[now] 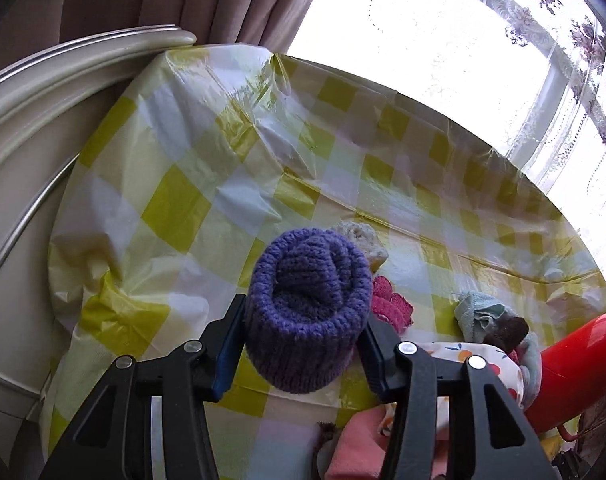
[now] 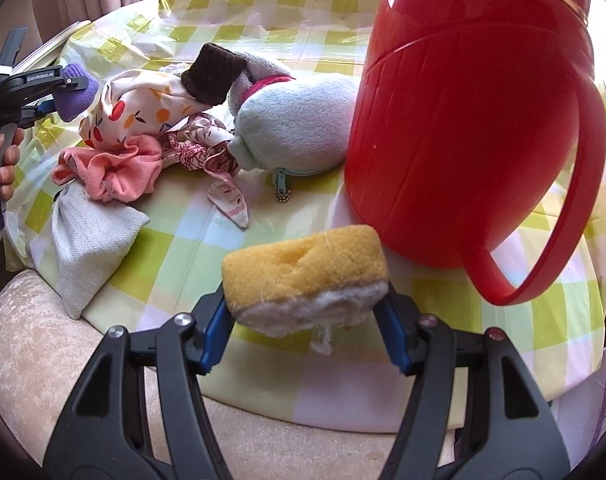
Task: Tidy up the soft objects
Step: 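Carry the sponge and purple roll to the box and release both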
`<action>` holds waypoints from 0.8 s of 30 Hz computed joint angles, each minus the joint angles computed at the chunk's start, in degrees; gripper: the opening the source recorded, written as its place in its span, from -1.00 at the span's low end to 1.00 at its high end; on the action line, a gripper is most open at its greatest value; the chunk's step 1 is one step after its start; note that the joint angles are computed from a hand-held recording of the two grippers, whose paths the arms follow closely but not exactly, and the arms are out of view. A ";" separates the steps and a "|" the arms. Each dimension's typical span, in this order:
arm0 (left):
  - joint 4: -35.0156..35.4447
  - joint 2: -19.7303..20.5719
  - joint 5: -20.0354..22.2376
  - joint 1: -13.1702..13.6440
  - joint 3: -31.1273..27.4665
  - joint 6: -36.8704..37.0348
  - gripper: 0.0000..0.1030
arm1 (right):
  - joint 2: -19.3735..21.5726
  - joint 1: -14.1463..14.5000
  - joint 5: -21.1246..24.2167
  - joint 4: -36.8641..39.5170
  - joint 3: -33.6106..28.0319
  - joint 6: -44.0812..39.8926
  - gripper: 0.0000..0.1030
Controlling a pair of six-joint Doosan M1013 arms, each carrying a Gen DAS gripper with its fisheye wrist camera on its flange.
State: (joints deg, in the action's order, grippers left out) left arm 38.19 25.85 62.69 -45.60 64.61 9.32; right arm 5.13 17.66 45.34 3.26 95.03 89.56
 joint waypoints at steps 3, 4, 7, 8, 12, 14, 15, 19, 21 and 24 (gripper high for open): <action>1.93 -1.57 -0.88 -2.09 1.65 -2.40 0.01 | -0.81 0.53 -0.80 -1.14 0.62 0.77 0.29; 2.37 -1.95 -1.26 -2.78 2.03 -2.86 0.01 | -1.15 0.67 -1.02 -1.36 0.87 0.81 0.29; 3.18 -2.39 -1.83 -4.80 2.33 -3.44 0.01 | -2.18 0.97 -1.61 -1.79 1.65 0.85 0.29; 2.94 -2.44 -2.17 -5.40 2.38 -3.40 0.01 | -2.54 1.02 -1.70 -1.77 1.89 0.80 0.29; 2.40 -2.59 -3.07 -7.55 2.59 -3.85 0.01 | -3.77 0.45 -1.71 -1.03 2.43 0.29 0.29; 1.87 -2.34 -3.33 -8.42 2.24 -3.46 0.01 | -4.44 0.26 -1.69 -0.83 2.80 0.59 0.29; 1.41 -2.25 -3.86 -8.75 2.13 -3.36 0.01 | -4.65 0.16 -1.74 -0.80 2.97 0.73 0.29; -0.78 -1.14 -5.18 -10.08 0.56 -0.83 0.01 | -6.16 -0.24 -2.15 -1.61 3.80 2.17 0.29; -2.90 -0.51 -6.76 -10.43 -0.18 0.99 0.01 | -7.10 -0.64 -2.20 -1.99 4.25 2.53 0.29; -5.01 0.64 -8.08 -11.21 -1.90 3.67 0.01 | -8.81 -1.88 -2.02 -2.49 5.17 3.50 0.29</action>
